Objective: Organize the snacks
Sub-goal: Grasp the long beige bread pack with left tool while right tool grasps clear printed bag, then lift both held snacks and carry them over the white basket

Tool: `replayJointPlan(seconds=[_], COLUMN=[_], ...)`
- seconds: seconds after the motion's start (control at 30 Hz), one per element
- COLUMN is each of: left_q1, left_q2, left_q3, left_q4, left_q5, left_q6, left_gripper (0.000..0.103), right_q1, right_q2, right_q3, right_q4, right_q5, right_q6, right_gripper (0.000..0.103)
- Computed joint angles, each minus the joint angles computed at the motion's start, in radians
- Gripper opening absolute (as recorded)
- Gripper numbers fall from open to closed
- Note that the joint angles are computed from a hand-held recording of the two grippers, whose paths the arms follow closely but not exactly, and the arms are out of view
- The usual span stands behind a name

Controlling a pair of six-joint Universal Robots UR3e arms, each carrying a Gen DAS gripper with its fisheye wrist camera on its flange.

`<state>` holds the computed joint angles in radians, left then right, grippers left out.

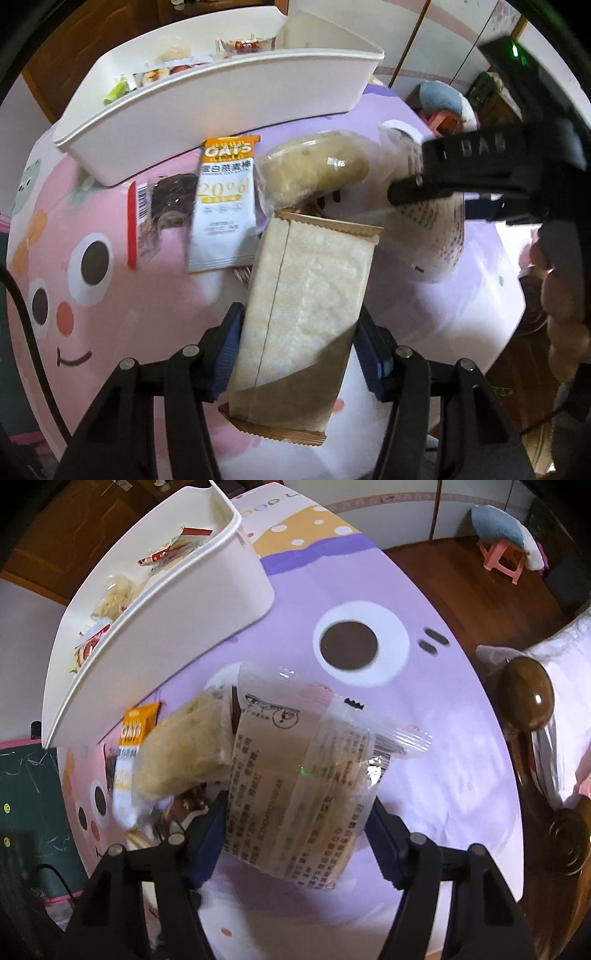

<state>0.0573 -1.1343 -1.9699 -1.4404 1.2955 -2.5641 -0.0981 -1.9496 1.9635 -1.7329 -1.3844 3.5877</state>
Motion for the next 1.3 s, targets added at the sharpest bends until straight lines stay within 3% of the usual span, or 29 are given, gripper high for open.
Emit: replayJointPlan(seconds=[0.07, 0.27, 0.37, 0.43, 0.6, 0.87, 1.13, 1.3], left_q1=[-0.027, 0.074, 0.276, 0.368, 0.505, 0.482, 0.312, 0.215], left_q2=[-0.020, 0.066, 0.213, 0.223, 0.190, -0.043, -0.325, -0.501], left_q3=[0.022, 0.098, 0.159, 0.249, 0.469, 0.820, 1.153, 1.364], left_q4=[0.008, -0.169, -0.428, -0.546, -0.724, -0.711, -0.545, -0.488], left_q5=[-0.011, -0.082, -0.133, -0.165, -0.222, -0.272, -0.201, -0.151], left_q6=[-0.038, 0.026, 0.221, 0.304, 0.410, 0.273, -0.015, -0.142], left_gripper=[0.056, 0.056, 0.056, 0.056, 0.056, 0.056, 0.056, 0.056], right_q1=[-0.044, -0.071, -0.045, -0.019, 0.048, 0.223, 0.255, 0.234], right_q2=[-0.073, -0.250, -0.307, -0.317, -0.276, -0.091, 0.144, 0.291], right_q3=[0.057, 0.084, 0.045, -0.002, -0.148, -0.460, -0.798, -1.000], right_q4=[0.024, 0.173, 0.242, 0.272, 0.295, 0.241, 0.214, 0.201], right_q5=[0.010, 0.053, 0.065, 0.066, 0.043, -0.077, -0.146, -0.160], right_q6=[-0.041, -0.066, -0.050, -0.042, -0.036, -0.021, -0.115, -0.190], right_gripper=[0.066, 0.065, 0.065, 0.065, 0.065, 0.065, 0.065, 0.066])
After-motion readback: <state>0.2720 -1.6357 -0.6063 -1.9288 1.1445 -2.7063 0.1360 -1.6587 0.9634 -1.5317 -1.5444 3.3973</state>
